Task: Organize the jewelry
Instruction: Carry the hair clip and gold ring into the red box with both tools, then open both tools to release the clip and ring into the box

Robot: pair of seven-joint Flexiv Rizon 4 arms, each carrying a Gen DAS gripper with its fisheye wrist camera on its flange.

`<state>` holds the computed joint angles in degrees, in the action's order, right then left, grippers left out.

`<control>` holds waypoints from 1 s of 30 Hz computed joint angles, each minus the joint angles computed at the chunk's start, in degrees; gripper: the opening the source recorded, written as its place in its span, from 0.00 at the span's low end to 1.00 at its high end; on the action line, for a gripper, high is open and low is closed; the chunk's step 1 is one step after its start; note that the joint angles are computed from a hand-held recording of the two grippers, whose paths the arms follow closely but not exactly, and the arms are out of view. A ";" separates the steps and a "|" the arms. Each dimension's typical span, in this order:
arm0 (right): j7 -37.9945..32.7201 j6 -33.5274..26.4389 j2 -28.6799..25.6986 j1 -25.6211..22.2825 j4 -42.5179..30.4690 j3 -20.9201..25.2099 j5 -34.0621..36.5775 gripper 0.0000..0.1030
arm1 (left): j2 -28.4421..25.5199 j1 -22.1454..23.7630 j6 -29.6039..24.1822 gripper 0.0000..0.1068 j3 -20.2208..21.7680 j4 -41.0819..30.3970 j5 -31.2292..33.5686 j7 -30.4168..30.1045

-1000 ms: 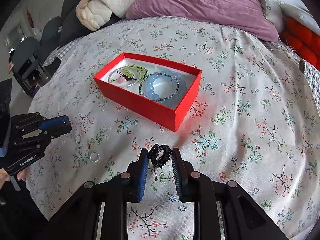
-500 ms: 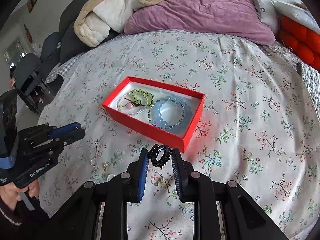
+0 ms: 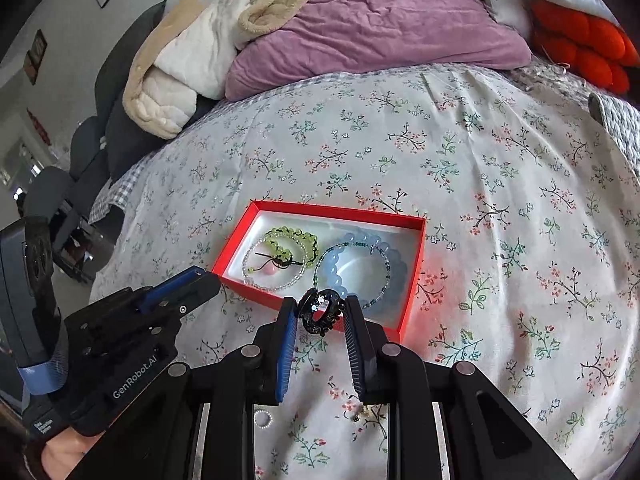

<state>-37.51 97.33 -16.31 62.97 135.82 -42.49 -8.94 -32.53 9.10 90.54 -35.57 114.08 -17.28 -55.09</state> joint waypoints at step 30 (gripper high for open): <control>8.44 -5.09 -5.61 -9.90 -4.90 5.41 -8.22 0.25 | -5.23 -7.50 0.63 0.24 6.36 -7.41 1.54 -3.02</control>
<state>-29.07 92.23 -21.93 53.06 130.93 -37.08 -17.16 -37.75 1.61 91.17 -29.21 106.66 -15.74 -58.12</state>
